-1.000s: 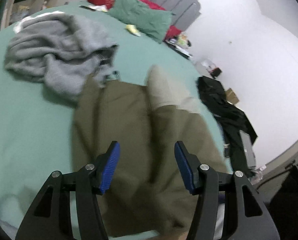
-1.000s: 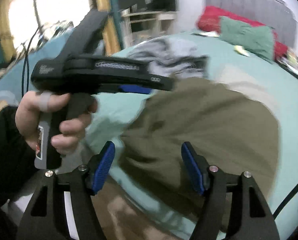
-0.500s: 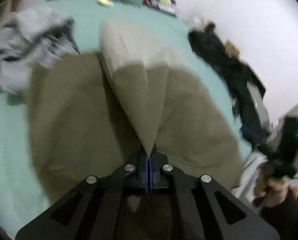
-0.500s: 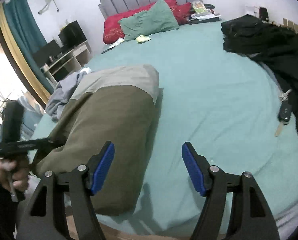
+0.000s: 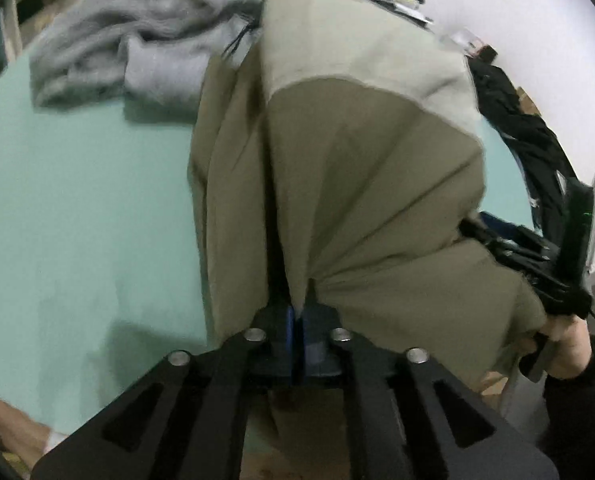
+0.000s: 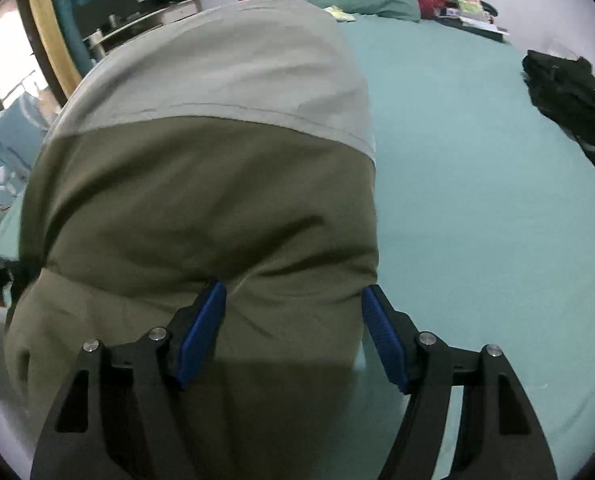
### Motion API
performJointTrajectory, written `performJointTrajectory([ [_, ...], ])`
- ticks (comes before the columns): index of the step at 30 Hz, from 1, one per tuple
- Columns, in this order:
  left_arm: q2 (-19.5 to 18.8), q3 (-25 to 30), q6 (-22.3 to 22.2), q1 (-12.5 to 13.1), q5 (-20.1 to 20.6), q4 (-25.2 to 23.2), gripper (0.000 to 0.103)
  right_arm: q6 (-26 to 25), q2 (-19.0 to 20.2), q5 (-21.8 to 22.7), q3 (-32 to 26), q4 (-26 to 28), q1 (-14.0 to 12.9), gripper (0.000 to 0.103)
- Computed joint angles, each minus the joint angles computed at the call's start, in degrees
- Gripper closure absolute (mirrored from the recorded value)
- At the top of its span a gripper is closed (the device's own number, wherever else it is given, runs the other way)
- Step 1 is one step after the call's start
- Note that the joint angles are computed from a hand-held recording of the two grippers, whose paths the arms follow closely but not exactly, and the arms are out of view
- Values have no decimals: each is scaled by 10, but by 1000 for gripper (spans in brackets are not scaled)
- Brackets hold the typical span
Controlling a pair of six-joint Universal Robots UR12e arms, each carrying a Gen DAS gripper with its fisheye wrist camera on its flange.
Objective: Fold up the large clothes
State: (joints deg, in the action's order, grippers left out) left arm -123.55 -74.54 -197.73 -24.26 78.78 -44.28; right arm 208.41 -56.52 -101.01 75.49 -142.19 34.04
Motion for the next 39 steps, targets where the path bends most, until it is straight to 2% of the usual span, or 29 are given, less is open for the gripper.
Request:
performJointTrajectory([
  [1, 2, -2, -5, 0, -4, 4, 90, -2, 0, 0, -3, 6, 0, 33],
  [2, 2, -1, -11, 0, -2, 10, 84, 0, -4, 9, 1, 5, -2, 33],
  [3, 4, -2, -14, -1, 2, 20, 79, 10, -10, 35, 11, -11, -9, 33],
  [4, 6, -4, -15, -1, 7, 26, 67, 25, -18, 67, 30, -41, -17, 30],
  [6, 13, -16, -24, -2, 10, 50, 59, 64, -34, 127, 67, -92, -33, 30],
  [9, 22, -32, -33, -2, -4, 68, 51, 143, -57, 212, 133, -186, -50, 30],
  [11, 23, -40, -38, -3, -6, 70, 47, 177, -58, 251, 157, -239, -51, 30],
  [13, 25, -45, -45, -4, -4, 71, 47, 256, -48, 286, 179, -325, -53, 31],
  [14, 24, -44, -49, -5, -1, 68, 47, 281, -40, 301, 184, -360, -54, 39],
  [15, 26, -45, -52, -8, 2, 67, 47, 295, -32, 312, 185, -386, -54, 42],
  [16, 27, -47, -54, -10, 4, 67, 47, 294, -31, 314, 185, -389, -53, 49],
  [17, 27, -46, -54, -12, 3, 61, 47, 293, -30, 324, 182, -386, -54, 65],
  [18, 25, -42, -48, -14, 4, 53, 47, 288, -30, 325, 179, -380, -56, 73],
  [21, 23, -26, -38, -20, -1, 30, 47, 222, -46, 287, 155, -286, -45, 78],
  [23, 26, -23, -31, -23, -7, 27, 47, 182, -60, 257, 148, -245, -40, 80],
  [25, 31, -22, -20, -29, -25, 42, 47, 128, -80, 205, 144, -196, -33, 81],
  [28, 32, -14, -19, -40, -21, 67, 43, 55, -111, 111, 149, -123, -21, 81],
  [31, 20, 11, -37, -52, -12, 67, 42, 26, -130, 61, 161, -72, -16, 81],
  [34, -2, 51, -21, -70, 19, 65, 42, -4, -132, 24, 173, -44, -7, 81],
  [36, -20, 78, 3, -82, 28, 61, 42, 8, -130, 16, 181, -61, -5, 79],
  [39, -58, 137, 30, -93, 24, 12, 42, 22, -129, 41, 182, -78, -13, 75],
])
